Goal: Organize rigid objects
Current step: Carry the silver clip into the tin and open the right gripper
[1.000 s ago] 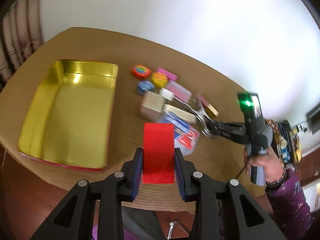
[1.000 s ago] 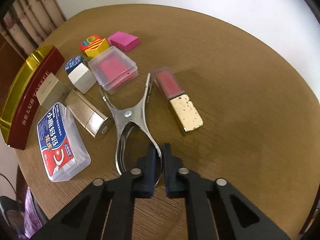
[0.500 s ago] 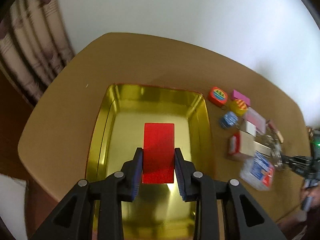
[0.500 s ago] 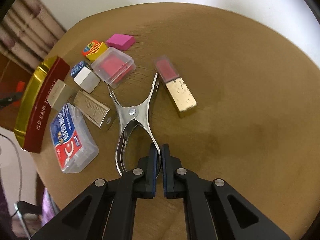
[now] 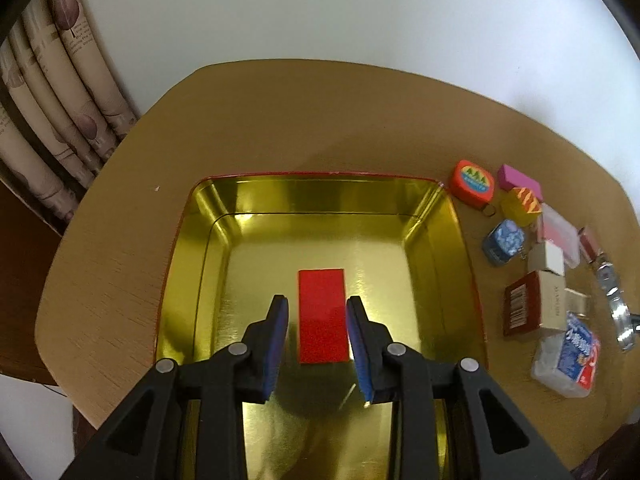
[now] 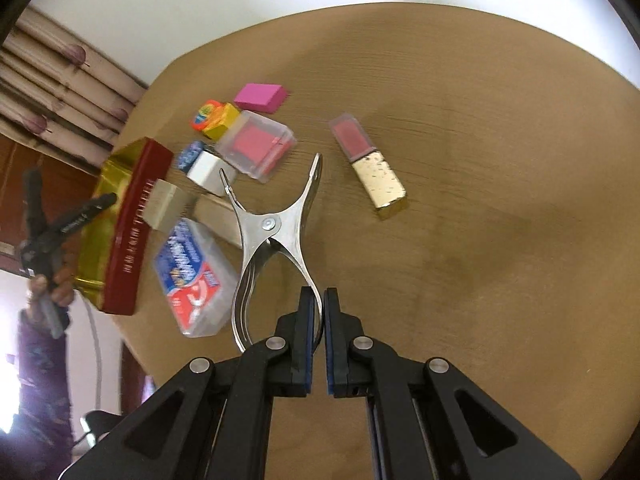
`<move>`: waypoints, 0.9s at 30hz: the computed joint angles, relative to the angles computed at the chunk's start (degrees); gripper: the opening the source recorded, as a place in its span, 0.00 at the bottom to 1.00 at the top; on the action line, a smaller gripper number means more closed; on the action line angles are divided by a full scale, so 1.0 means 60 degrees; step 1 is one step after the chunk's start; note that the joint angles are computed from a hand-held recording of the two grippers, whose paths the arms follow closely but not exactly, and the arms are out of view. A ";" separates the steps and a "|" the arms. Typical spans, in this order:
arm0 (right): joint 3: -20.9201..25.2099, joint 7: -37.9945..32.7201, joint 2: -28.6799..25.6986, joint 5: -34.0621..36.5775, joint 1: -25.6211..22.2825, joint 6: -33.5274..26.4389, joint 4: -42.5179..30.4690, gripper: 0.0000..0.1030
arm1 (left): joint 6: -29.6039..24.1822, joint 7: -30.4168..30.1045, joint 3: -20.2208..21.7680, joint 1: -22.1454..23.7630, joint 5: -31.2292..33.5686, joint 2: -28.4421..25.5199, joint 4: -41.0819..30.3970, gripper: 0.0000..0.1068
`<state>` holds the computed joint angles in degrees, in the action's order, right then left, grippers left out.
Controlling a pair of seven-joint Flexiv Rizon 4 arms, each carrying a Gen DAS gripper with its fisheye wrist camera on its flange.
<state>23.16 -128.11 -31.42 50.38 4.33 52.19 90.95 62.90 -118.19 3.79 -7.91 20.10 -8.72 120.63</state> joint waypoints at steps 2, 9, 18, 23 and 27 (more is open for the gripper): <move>0.0106 0.0035 0.0093 0.0192 -0.0125 -0.0238 -0.0012 0.04 | -0.0198 -0.0110 0.0033 -0.0036 0.0152 0.0013 -0.0056 0.29; 0.0262 -0.0028 0.0550 0.1304 -0.0324 -0.1241 -0.0278 0.04 | 0.0953 -0.0595 0.0091 0.0226 -0.0337 0.1252 0.1241 0.29; 0.0208 0.0288 0.0755 0.1796 0.1217 -0.1756 -0.1701 0.04 | 0.0386 -0.2989 -0.0539 0.1059 0.0466 0.4645 0.3549 0.38; 0.0065 0.1672 -0.0128 0.0761 0.2658 -0.1390 -0.3138 0.04 | 0.0143 -0.2884 -0.0898 0.1424 0.0024 0.5764 0.4605 0.41; -0.0090 0.2851 -0.0800 -0.0614 0.3663 -0.0770 -0.3942 0.04 | 0.0036 -0.3075 -0.1757 0.2006 0.0435 0.6066 0.4713 0.42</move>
